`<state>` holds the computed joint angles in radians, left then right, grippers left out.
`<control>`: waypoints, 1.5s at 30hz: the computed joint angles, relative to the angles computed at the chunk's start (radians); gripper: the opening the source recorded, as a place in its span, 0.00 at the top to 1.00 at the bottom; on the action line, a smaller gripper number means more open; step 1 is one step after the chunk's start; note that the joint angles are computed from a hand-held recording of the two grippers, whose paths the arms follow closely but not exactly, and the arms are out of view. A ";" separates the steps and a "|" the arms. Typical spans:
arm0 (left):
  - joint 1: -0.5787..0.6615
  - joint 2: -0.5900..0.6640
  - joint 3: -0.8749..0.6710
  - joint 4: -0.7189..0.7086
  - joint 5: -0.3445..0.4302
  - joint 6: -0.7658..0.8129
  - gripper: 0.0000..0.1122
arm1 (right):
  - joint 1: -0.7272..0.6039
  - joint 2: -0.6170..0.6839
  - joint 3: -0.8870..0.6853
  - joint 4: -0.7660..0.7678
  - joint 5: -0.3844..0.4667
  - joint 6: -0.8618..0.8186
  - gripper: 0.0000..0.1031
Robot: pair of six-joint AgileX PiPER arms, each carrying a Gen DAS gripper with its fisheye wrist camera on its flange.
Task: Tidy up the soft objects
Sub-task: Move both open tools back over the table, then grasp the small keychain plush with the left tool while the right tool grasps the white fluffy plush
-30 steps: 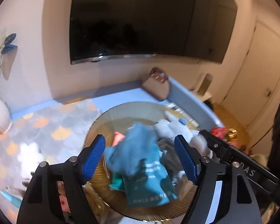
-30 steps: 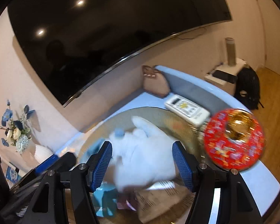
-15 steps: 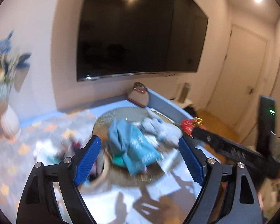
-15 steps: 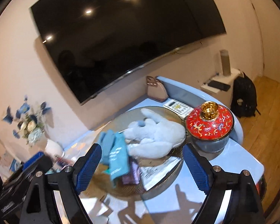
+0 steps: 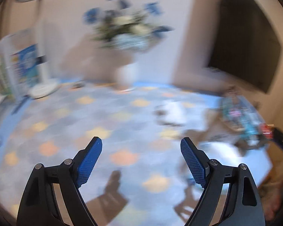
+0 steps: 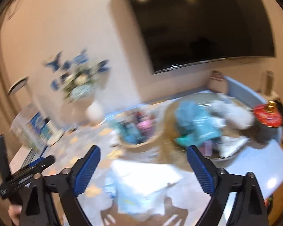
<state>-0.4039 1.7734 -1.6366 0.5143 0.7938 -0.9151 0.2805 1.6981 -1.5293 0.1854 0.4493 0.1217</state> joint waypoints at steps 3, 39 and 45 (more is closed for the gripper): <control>0.069 0.005 0.076 -0.014 -0.018 0.021 0.25 | 0.105 0.061 -0.027 0.002 -0.016 0.013 0.01; 0.245 0.094 0.232 -0.101 -0.119 0.110 0.10 | 0.382 0.850 -1.024 -0.352 0.601 0.125 0.00; 0.235 0.114 0.205 -0.114 -0.090 0.151 0.09 | 0.381 0.869 -1.070 -0.345 0.636 0.115 0.00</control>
<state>-0.1688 1.8870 -1.4312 0.4003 0.7042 -0.7640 0.6614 2.5668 -2.5992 -0.1600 1.0858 0.2372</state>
